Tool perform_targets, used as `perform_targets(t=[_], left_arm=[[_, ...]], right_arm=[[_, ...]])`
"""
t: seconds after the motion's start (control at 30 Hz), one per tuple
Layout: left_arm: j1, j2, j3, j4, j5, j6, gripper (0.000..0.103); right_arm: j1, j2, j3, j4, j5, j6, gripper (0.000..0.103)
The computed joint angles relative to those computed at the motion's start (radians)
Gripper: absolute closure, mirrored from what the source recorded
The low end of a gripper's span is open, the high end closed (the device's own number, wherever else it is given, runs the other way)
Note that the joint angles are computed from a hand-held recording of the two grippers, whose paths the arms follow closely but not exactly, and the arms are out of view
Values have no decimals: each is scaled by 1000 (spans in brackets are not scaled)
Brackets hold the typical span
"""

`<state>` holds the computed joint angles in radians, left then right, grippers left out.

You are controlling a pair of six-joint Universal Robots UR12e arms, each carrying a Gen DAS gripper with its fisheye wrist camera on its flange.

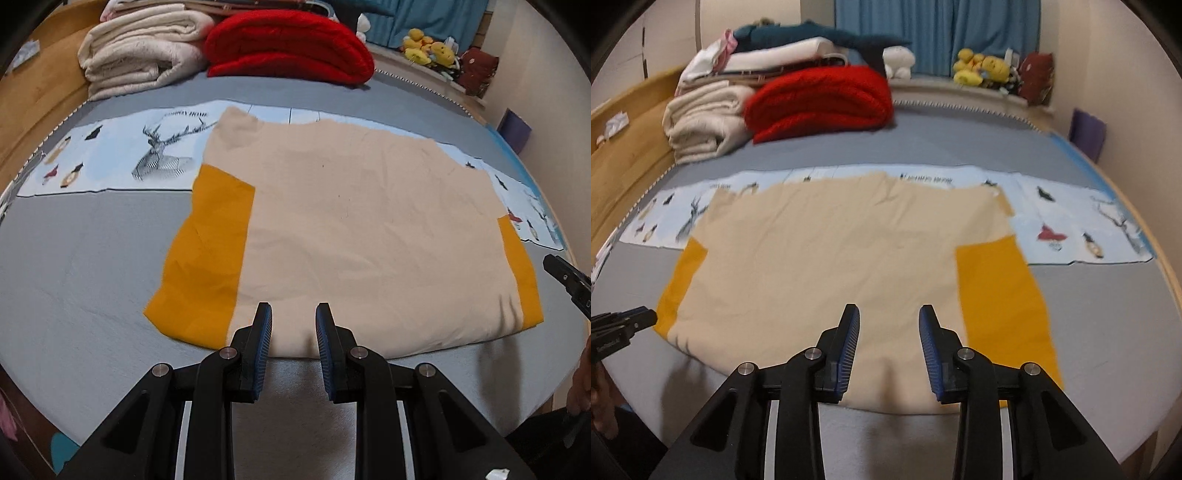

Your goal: Fold large clothes

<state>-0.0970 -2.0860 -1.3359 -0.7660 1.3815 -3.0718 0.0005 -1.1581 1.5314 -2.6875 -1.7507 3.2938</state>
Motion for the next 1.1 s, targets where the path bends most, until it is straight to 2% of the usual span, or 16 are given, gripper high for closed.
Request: perform_targets(t=[0.17,0.3,0.47,0.57,0.7,0.9,1.1], left_arm=[[-7,-10,6,7,-1,-22,81],[-2,-18,14,-5,-19,-54,81],[18,-43,46,-116,-57,-154,81],[35,-58,62,-190,-110,-217,80],[47,-66,68,-218,-140,-277,75],[61,-71,69,-241,-158,-302,72],[86,-74,63,-265,-198,-309,71]], right_arm=[[6,18,-21,15,3,21,68],[16,32,-37,13,-19,-1,68],[21,53,-63,53,-21,-25,68],[21,61,-77,88,-10,-15,68],[20,63,-84,98,9,-1,68],[19,65,-86,100,17,-35,68],[7,62,-93,131,60,-11,68]])
